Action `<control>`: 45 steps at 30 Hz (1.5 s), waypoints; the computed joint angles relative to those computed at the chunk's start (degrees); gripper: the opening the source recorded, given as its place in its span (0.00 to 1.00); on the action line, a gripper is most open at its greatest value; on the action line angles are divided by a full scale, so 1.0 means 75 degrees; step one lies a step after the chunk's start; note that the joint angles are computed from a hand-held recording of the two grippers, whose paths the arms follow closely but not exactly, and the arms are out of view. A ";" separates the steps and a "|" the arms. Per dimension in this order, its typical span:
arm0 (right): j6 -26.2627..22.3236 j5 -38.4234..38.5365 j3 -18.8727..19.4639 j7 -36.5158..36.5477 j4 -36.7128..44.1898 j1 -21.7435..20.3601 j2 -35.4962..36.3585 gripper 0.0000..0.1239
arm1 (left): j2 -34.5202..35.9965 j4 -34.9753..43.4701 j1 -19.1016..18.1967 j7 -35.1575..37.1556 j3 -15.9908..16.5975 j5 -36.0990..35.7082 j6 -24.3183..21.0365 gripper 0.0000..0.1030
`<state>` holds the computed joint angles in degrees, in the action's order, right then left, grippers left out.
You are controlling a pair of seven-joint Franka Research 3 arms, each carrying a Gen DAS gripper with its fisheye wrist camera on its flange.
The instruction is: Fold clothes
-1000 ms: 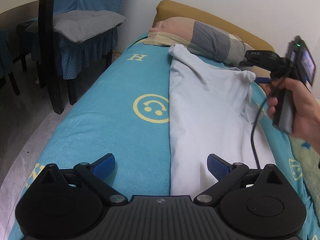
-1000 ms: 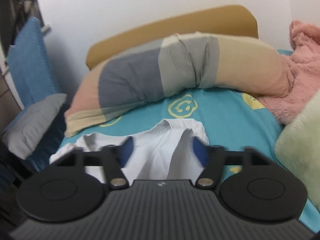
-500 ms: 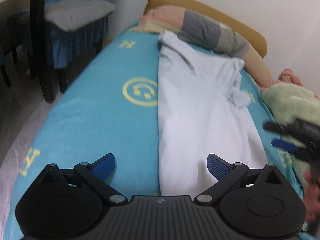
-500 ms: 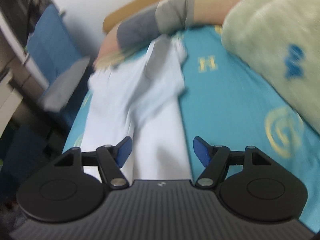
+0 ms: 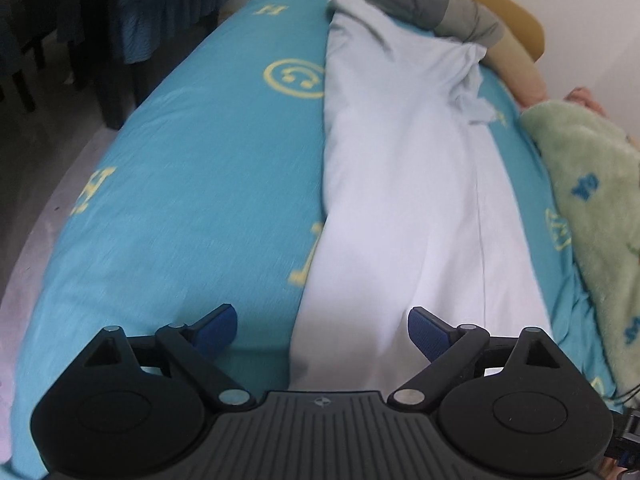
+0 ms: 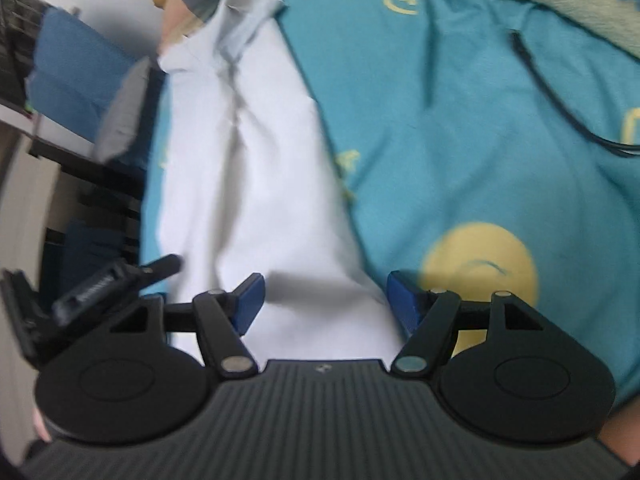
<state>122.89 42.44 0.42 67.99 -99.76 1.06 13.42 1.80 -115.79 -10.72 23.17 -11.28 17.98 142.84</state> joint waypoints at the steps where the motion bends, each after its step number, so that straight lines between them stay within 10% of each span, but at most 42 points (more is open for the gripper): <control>1: -0.0012 -0.0002 -0.0001 -0.0059 -0.0056 -0.0010 -0.0040 0.56 | -0.0017 0.0040 -0.0027 -0.0021 -0.0024 -0.0040 -0.0201 0.91; 25: -0.0180 -0.0128 -0.0035 -0.0357 -0.0134 0.0013 -0.0087 0.57 | 0.0027 0.0492 -0.0230 0.0061 -0.0104 -0.0185 -0.1449 0.94; 35: -0.0222 0.0058 -0.0158 0.0440 -0.0611 -0.0036 -0.0434 0.55 | -0.0782 -0.0089 -0.0078 0.1713 0.0075 -0.3717 -0.1789 0.96; 45: -0.1740 0.0168 -0.0209 0.0611 -0.0255 -0.0248 -0.0316 0.37 | -0.1561 -0.0646 -0.0090 0.1348 0.0109 -0.4145 -0.2020 0.59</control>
<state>109.84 43.70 -1.14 72.57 -101.67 -0.80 11.05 -9.90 -120.64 -11.40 33.28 -10.46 -13.11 127.69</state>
